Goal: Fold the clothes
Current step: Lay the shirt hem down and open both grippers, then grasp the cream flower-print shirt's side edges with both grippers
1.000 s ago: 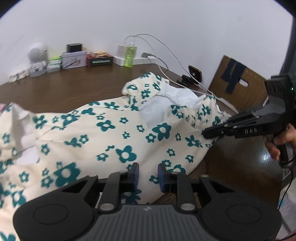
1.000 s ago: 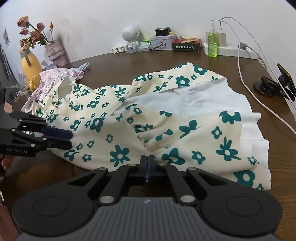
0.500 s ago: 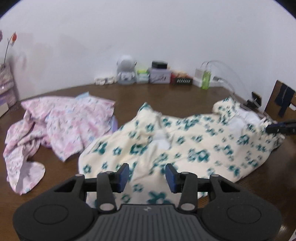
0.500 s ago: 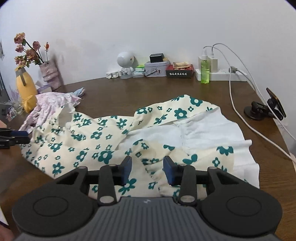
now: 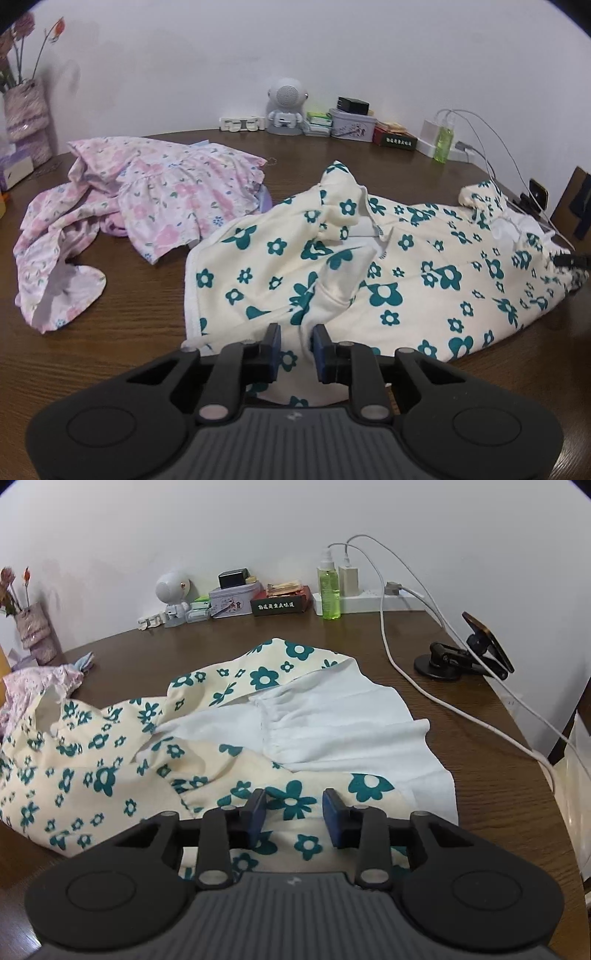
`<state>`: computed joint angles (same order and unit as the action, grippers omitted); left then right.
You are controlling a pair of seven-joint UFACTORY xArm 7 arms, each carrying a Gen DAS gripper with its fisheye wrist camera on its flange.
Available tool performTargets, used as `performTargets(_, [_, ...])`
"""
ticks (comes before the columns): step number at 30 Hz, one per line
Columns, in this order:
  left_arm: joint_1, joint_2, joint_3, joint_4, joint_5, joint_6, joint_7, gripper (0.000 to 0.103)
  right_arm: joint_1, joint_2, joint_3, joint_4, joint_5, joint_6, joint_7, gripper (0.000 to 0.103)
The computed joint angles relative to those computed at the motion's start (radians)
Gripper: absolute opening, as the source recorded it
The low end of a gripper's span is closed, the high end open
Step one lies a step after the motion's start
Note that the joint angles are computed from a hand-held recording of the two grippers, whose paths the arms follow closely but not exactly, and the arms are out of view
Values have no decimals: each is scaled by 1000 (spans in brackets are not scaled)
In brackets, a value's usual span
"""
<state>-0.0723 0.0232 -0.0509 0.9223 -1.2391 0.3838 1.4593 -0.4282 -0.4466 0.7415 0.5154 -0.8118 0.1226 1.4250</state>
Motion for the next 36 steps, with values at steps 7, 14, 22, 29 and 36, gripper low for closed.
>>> performTargets(7, [-2,-1,-2,-6,-28,-16,24,19,31,-18,31,11,-58,80,57,37])
performTargets(14, [-6,-2,-4,-12,-18,-39,33,19,199,13,-64,31,-62,207,35,38])
performTargets(22, [-11,-39,-1,-12,-26,-19,26,61,298,-14,-209,14,-135,134,122,66])
performTargets(29, [-32,-58,23,105,17,80,66,103,483,9,-424,137,106,200,-282,102])
performTargets(36, [-33,188,-23,441,402,155,-302,102,571,285,-559,499,360,410,-755,102])
